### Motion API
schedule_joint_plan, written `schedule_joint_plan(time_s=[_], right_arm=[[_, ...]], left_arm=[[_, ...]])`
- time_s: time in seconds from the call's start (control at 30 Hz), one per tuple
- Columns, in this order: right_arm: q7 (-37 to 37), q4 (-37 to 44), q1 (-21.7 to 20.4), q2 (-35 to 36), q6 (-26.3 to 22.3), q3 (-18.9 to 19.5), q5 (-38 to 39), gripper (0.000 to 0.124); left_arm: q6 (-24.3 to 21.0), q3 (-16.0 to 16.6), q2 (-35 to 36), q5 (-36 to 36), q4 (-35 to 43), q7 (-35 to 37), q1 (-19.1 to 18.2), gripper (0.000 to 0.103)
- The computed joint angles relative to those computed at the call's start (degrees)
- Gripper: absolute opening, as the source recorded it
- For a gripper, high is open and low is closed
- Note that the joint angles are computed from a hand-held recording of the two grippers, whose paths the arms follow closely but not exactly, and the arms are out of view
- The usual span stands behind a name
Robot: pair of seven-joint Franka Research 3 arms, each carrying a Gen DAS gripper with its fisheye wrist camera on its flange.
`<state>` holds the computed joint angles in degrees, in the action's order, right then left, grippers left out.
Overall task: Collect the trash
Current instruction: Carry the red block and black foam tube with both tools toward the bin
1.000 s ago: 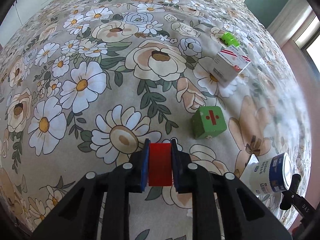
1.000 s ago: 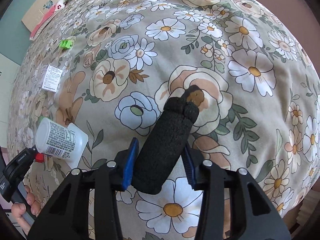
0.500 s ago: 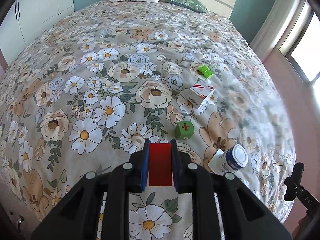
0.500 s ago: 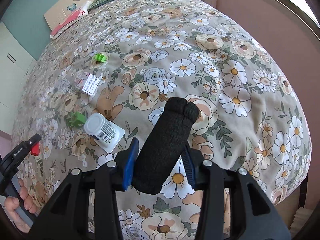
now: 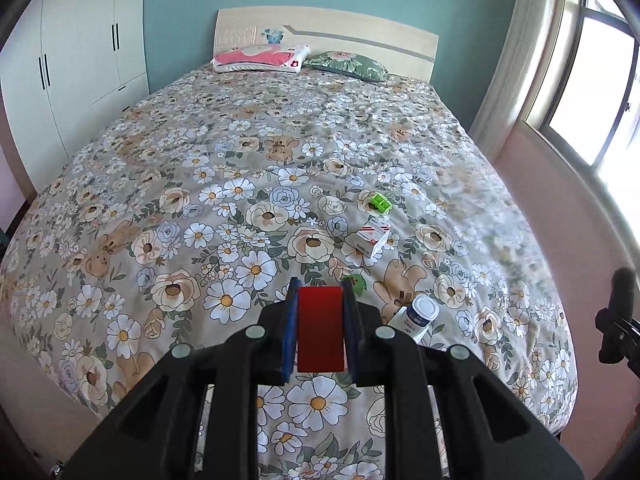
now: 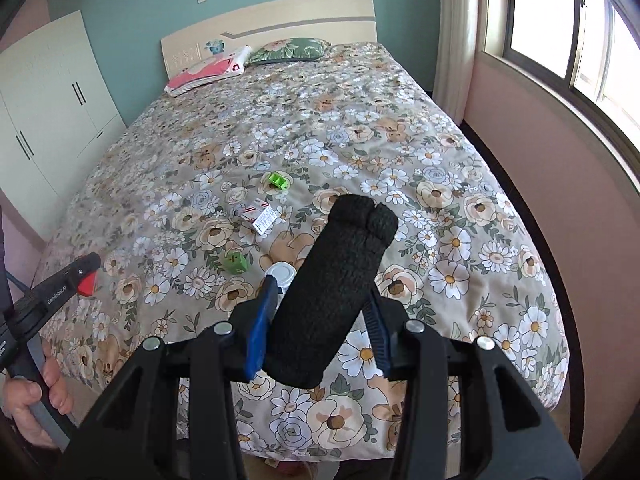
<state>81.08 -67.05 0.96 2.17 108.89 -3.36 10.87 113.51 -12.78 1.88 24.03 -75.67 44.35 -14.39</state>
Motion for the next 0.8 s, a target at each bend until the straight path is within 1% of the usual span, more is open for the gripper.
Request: schedule_joint_plan(time_s=[0.2, 0.4, 0.5, 0.6, 0.8], right_arm=[[-3.65, -0.37, 0.83, -5.64, 0.29, 0.44, 0.80, 0.044], [-6.97, -1.00, 1.70, -10.92, -0.45, 0.36, 1.95, 0.044], [-9.14, -3.43, 2.11, -14.31, -0.16, 0.08, 2.98, 0.044], [-11.20, -6.77, 2.61, -17.99, 0.14, -0.38, 4.44, 0.044], [-16.47, -16.38, 3.62, -26.78, 2.02, -0.84, 5.76, 0.044]], left_arm=[[-2.71, -1.52, -5.66, 3.56, -0.56, 0.71, -0.71, 0.022], [-4.86, -4.26, -11.05, 7.15, -0.64, 2.29, -0.97, 0.022], [-4.55, -5.37, -14.74, 7.32, -3.15, 2.93, -0.99, 0.022], [-3.92, -5.93, -18.21, 5.20, -6.10, 4.11, -1.01, 0.022], [-1.30, -7.64, -26.24, 4.37, -13.46, 6.29, -0.53, 0.022]])
